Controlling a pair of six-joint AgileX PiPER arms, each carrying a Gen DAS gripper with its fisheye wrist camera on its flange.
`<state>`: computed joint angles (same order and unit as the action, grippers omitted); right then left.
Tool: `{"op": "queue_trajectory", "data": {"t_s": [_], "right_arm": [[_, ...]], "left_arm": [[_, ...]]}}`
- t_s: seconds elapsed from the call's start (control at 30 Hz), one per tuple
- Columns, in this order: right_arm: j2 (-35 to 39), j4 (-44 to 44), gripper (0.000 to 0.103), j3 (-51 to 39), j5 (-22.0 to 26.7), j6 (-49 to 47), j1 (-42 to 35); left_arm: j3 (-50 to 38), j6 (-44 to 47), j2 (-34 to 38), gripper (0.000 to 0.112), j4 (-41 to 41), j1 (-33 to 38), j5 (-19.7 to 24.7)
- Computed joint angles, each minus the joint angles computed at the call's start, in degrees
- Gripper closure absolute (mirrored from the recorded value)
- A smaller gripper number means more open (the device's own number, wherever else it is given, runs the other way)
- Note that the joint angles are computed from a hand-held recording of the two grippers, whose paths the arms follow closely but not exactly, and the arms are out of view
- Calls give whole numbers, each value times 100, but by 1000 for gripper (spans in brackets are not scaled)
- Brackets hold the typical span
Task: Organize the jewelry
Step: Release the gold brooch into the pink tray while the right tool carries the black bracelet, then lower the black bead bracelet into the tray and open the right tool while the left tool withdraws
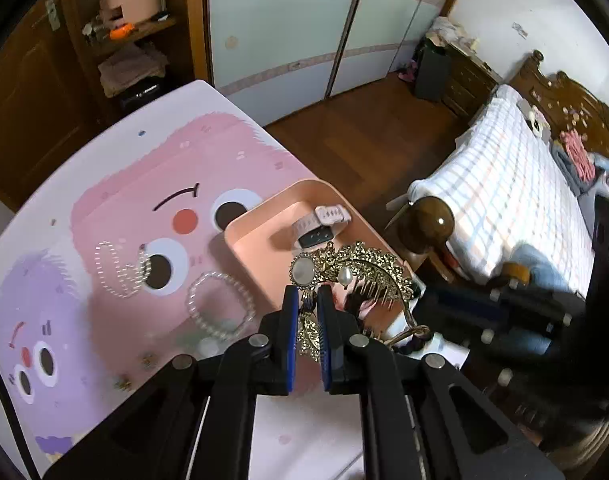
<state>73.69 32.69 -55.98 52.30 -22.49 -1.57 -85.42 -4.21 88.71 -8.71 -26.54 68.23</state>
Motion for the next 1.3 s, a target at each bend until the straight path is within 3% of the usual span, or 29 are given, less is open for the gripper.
{"op": "queue_trajectory", "data": {"t_s": [0.4, 0.57, 0.73, 0.8, 1.07, 1.3], "right_arm": [[317, 215, 88, 229, -216, -195, -186], [337, 255, 88, 199, -202, -258, -253], [322, 324, 88, 131, -152, -300, -269], [331, 359, 88, 79, -136, -316, -272], [480, 237, 88, -258, -218, -95, 9], [654, -81, 88, -449, -348, 224, 359]], "left_arm": [[329, -588, 1080, 105, 15, -47, -691], [612, -493, 1181, 101, -140, 30, -1011], [715, -341, 955, 77, -273, 93, -1089], [756, -453, 754, 60, -138, 101, -1105], [1297, -832, -103, 58, 318, 210, -1229], [2189, -1157, -1056, 52, 891, 758, -1352]]}}
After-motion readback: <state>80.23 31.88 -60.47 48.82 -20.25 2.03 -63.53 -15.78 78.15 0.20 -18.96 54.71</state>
